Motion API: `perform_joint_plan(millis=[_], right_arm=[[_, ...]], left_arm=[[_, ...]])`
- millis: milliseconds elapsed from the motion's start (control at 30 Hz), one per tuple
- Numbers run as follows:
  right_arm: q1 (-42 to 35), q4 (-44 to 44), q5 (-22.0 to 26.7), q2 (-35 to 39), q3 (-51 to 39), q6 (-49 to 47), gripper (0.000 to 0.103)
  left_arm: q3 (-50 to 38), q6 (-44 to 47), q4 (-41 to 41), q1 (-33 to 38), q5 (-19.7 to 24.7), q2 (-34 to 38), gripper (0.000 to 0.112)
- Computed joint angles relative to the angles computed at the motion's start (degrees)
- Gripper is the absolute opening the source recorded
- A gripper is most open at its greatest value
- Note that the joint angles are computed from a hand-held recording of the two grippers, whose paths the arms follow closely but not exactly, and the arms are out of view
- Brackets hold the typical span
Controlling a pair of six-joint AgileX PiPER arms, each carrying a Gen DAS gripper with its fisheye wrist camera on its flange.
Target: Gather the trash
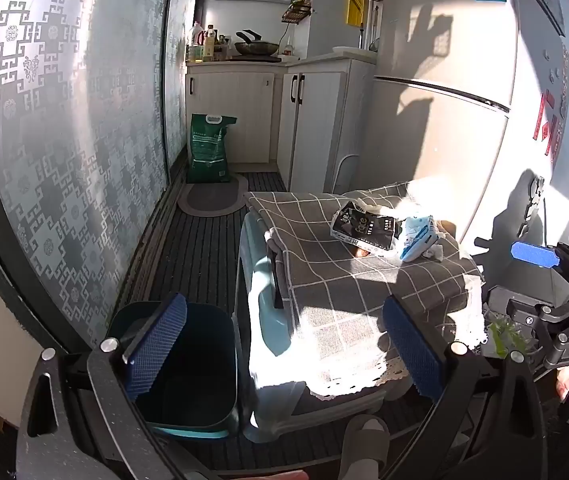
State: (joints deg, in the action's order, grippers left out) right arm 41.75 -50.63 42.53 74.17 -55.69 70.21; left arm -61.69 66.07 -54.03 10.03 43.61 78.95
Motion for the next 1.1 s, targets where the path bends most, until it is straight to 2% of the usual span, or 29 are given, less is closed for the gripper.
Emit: perform_joint_plan(millis=[1100], right_arm=[[0.1,-0.5,-0.1,0.0,0.1,0.4,0.1]], left_arm=[[-0.1,-0.4,0.3,0.0,0.1,0.1,0.1]])
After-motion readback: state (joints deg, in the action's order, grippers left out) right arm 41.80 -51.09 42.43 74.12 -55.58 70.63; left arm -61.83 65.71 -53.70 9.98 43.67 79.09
